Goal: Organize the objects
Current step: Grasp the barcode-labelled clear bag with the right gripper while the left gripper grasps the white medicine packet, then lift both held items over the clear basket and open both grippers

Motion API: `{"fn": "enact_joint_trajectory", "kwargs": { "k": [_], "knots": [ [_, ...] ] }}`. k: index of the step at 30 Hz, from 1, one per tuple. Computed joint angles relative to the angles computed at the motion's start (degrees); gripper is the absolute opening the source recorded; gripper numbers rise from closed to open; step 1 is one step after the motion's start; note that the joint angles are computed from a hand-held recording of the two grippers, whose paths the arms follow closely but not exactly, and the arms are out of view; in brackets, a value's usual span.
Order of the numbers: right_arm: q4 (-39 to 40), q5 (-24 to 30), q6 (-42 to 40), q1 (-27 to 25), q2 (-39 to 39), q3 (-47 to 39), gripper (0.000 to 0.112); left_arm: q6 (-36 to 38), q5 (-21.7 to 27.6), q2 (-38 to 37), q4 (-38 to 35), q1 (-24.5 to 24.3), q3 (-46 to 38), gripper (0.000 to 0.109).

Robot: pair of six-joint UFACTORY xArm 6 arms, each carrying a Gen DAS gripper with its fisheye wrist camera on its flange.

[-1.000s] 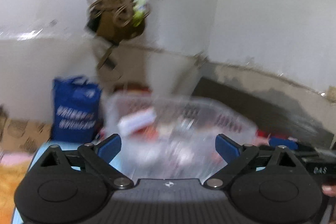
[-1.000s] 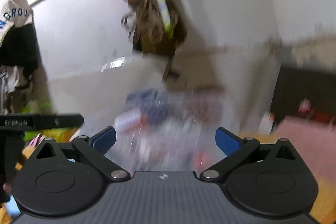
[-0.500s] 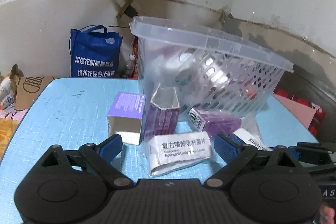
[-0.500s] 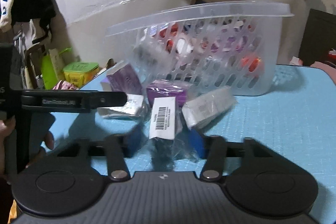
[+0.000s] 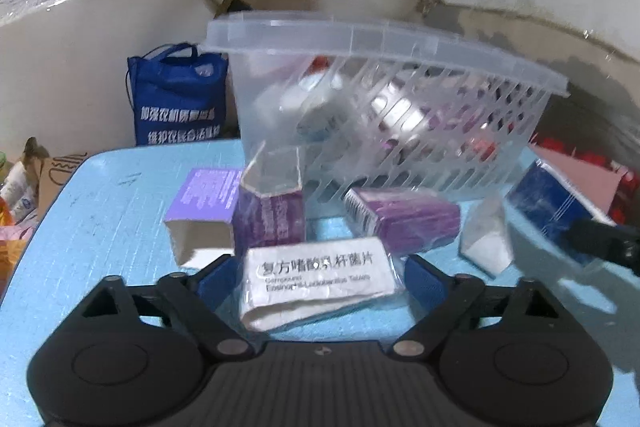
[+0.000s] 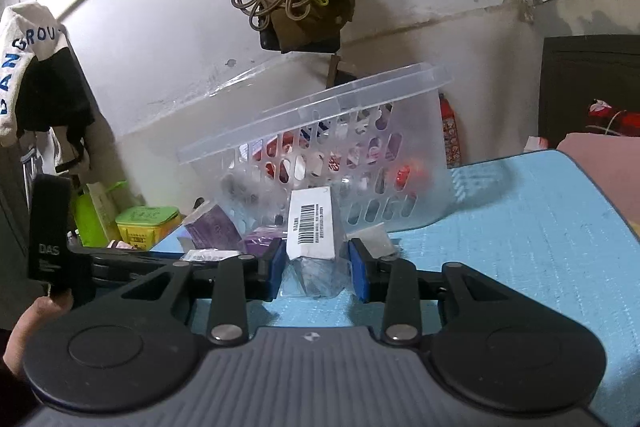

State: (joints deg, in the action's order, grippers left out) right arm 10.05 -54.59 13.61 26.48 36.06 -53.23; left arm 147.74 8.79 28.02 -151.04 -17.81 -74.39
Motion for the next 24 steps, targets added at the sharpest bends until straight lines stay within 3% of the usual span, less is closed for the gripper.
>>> {"fn": "enact_joint_trajectory", "kwargs": {
  "k": [4, 9, 12, 17, 24],
  "knots": [
    [2.04, -1.03, -1.73, 0.83, 0.27, 0.02, 0.038, 0.73, 1.87, -1.36, -0.69, 0.54, 2.08, 0.083],
    [6.30, -3.37, -5.16, 2.80, 1.10, -0.28, 0.038, -5.82, 18.83, -7.63, 6.57, 4.32, 13.64, 0.083],
    [7.10, -4.44, -5.61, 3.25, 1.55, -0.52, 0.038, -3.81, 27.37, -10.28, 6.17, 6.24, 19.05, 0.083],
    [10.05, -5.66, -6.58, 4.11, 2.10, -1.03, 0.038, -4.46, 31.86, -10.99, 7.51, 7.27, 20.98, 0.083],
    [10.81, -6.15, -7.06, 4.35, 2.15, -0.99, 0.038, -6.54, 31.80, -10.31, 8.16, 7.31, 20.20, 0.083]
  ]
}}
